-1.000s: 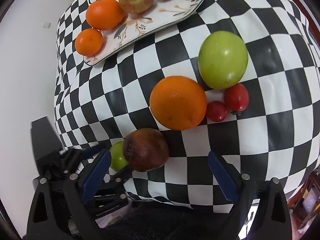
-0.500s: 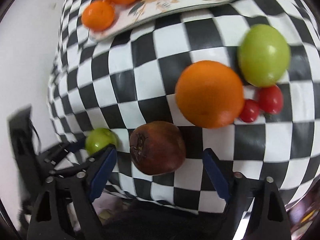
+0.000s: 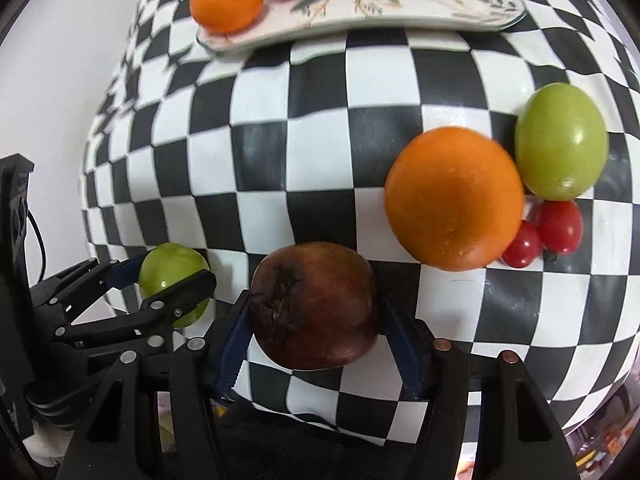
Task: Organize fruits
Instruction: 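Grasp the green apple with the left tool while the right tool grasps the dark brown fruit, then lower green apple and dark brown fruit onto the plate and open both tools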
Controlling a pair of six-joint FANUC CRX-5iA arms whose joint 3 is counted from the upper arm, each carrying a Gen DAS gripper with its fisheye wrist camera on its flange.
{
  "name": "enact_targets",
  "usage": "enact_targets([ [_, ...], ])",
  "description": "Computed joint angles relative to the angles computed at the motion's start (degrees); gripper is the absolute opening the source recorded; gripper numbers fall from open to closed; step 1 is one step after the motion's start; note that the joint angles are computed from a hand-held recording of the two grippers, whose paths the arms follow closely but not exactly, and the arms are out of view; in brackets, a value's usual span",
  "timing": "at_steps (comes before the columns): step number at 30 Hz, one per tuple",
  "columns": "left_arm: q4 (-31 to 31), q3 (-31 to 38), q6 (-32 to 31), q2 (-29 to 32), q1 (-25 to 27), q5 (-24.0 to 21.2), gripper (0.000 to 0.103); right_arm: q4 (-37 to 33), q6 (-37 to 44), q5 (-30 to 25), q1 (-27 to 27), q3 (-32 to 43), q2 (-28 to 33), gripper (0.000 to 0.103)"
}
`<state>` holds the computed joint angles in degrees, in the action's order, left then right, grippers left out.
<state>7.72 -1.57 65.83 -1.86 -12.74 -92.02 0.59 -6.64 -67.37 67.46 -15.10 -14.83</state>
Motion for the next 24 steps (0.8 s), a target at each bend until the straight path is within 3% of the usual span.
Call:
enact_targets([
  [5,6.8,5.9,2.9,2.3,1.2,-1.5,0.052,6.5,-5.6,-0.4,1.8,-1.0,-4.9,0.065],
  [9,9.7,12.3,6.2,7.0,-0.1,-0.8,0.052,10.5,-4.6,-3.5,-0.6,0.4,-7.5,0.065],
  [15,7.1,23.2,13.1,16.7,-5.3,0.2,0.052,8.8,7.3,-8.5,-13.1,3.4,-5.6,0.065],
  [19,2.8,29.0,16.3,22.5,-8.3,-0.4,0.052,4.4,15.2,-8.6,-22.3,4.1,-2.3,0.065],
  [24,-1.7,34.2,17.2,26.8,-10.4,-3.1,0.052,-1.0,21.1,-6.5,-29.4,3.9,1.0,0.065],
])
